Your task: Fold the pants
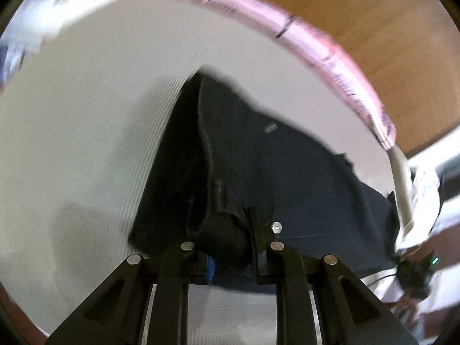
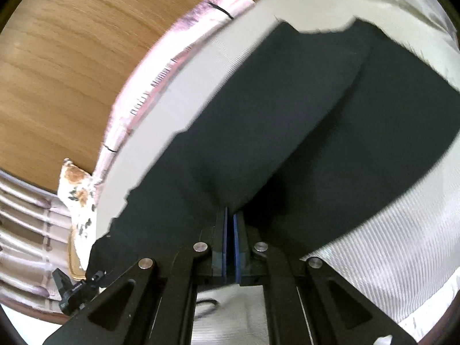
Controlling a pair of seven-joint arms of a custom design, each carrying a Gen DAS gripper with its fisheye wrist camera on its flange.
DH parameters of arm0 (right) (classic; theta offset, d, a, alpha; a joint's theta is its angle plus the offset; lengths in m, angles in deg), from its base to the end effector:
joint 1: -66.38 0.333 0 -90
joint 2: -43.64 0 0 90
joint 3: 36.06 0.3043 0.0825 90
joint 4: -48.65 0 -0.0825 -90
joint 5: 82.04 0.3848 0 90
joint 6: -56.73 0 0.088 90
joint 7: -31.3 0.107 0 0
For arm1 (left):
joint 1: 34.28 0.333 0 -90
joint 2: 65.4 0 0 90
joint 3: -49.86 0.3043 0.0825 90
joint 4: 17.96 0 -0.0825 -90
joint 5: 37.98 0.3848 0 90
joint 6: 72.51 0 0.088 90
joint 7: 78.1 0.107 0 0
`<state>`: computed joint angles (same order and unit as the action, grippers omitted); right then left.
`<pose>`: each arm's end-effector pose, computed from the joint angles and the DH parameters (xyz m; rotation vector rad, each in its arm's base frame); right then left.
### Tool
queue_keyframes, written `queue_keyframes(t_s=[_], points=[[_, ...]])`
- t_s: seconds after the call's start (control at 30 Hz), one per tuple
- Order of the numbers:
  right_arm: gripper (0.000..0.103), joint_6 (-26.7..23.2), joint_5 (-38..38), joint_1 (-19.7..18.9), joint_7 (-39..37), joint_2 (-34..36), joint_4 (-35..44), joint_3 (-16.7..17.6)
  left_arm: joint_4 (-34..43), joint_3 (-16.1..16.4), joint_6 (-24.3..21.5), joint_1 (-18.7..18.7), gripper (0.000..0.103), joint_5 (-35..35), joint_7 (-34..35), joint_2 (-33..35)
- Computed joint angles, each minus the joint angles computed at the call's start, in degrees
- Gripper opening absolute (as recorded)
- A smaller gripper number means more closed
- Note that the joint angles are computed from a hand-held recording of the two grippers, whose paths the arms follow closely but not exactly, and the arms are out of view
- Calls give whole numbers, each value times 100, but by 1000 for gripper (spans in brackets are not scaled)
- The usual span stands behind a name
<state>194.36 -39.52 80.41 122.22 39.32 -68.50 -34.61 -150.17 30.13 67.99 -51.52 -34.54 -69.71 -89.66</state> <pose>0.5494 0.1574 0.5109 -1.5437 1.8827 0.3035 0.3727 -0.3014 0.5487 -2.7070 1.2058 -0.8699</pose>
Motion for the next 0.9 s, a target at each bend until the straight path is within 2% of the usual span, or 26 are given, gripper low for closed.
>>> queue_keyframes(t_s=[0.07, 0.23, 0.3, 0.4, 0.47, 0.57, 0.6, 0.67, 0.73, 0.8, 0.9], points=[[4, -83, -169, -11, 97, 32, -25, 8, -263, 68, 148, -104, 21, -270, -66, -127], [4, -293, -308, -52, 256, 184, 12, 16, -579, 44, 446, -108, 24, -390, -238, -295], [5, -347, -293, -65, 180, 231, 33, 22, -492, 5, 390, -63, 25, -354, -289, -232], [9, -359, -105, -86, 146, 251, 39, 24, -102, -119, 72, 31, 27, -163, -424, 17], [17, -415, -77, -102, 83, 266, 68, 23, 193, -137, -346, 14, 33, -79, -464, 142], [28, -436, 209, -146, -89, 262, 64, -5, 663, -210, -1079, -14, 54, 187, -477, 275], [28, -415, 295, -163, -142, 257, 58, -17, 839, -257, -1359, -30, 56, 332, -451, 311], [30, -356, 363, -198, -213, 266, 67, -36, 1025, -276, -1724, -113, 57, 453, -372, 298], [30, -296, 381, -250, -287, 314, 109, -65, 1384, -399, -2344, -126, 57, 763, -385, 363], [30, -240, 372, -324, -298, 419, 192, -101, 1945, -642, -3092, -125, 57, 1385, -374, 591], [28, -220, 629, -477, -393, 620, 347, -155, 2677, -842, -3541, -277, 57, 2194, -157, 1112]])
